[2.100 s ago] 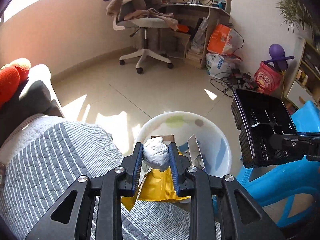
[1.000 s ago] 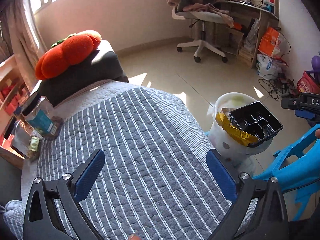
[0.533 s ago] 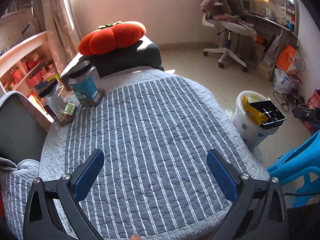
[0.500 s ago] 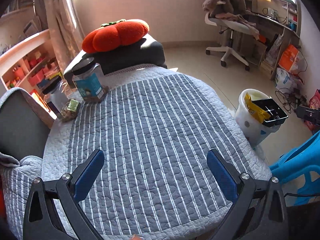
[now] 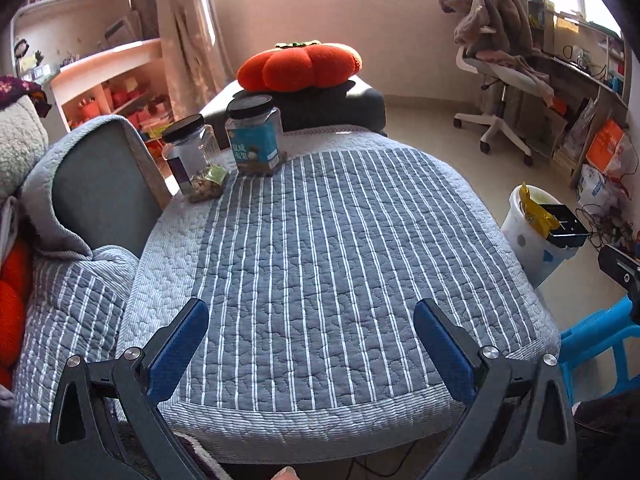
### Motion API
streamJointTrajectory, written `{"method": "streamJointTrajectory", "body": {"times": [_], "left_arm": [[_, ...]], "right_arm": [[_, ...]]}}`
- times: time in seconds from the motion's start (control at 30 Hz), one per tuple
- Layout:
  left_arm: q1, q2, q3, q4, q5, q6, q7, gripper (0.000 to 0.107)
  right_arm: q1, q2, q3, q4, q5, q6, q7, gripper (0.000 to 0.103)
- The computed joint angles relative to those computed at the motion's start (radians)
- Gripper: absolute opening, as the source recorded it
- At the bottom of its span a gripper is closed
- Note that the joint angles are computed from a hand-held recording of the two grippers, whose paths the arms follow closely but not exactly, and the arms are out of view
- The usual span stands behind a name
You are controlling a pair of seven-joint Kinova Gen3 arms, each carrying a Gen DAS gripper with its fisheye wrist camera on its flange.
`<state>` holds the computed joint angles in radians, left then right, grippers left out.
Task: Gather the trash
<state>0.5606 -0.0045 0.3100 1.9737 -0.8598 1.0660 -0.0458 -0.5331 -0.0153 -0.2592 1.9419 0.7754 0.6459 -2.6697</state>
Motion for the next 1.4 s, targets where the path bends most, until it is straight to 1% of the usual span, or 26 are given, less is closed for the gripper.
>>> {"method": "streamJointTrajectory", "body": {"times": [0.17, 0.27, 0.4, 0.57, 0.93, 1.4], "left_arm": [[-0.005, -0.022, 0.010, 0.020, -0.044, 0.004, 0.042, 0.103], [-0.004, -0.012, 0.016, 0.029, -0.069, 0.013, 0.059, 0.103], [-0.020, -0.019, -0.002, 0.043, -0.045, -0.021, 0.036, 0.103], [-0.043, -0.035, -0.005, 0.059, -0.022, -0.050, 0.018, 0.103], [-0.045, -0.042, 0.022, 0.062, -0.031, -0.034, 0.031, 0.103], [-0.025, -0.030, 0.025, 0.045, -0.042, -0.021, 0.036, 0.103]], "right_arm": [[-0.038, 0.047, -0.006, -0.011, 0.051, 0.037, -0.022, 0.098], [-0.057, 0.066, 0.009, -0.017, 0.045, 0.035, -0.022, 0.098], [-0.071, 0.076, 0.028, -0.022, 0.029, 0.024, -0.025, 0.098], [-0.087, 0.076, 0.034, -0.020, 0.057, 0.035, -0.062, 0.098], [-0.081, 0.072, 0.039, -0.017, 0.022, 0.025, -0.042, 0.098], [-0.061, 0.060, 0.036, -0.010, -0.001, 0.008, -0.032, 0.098]]}}
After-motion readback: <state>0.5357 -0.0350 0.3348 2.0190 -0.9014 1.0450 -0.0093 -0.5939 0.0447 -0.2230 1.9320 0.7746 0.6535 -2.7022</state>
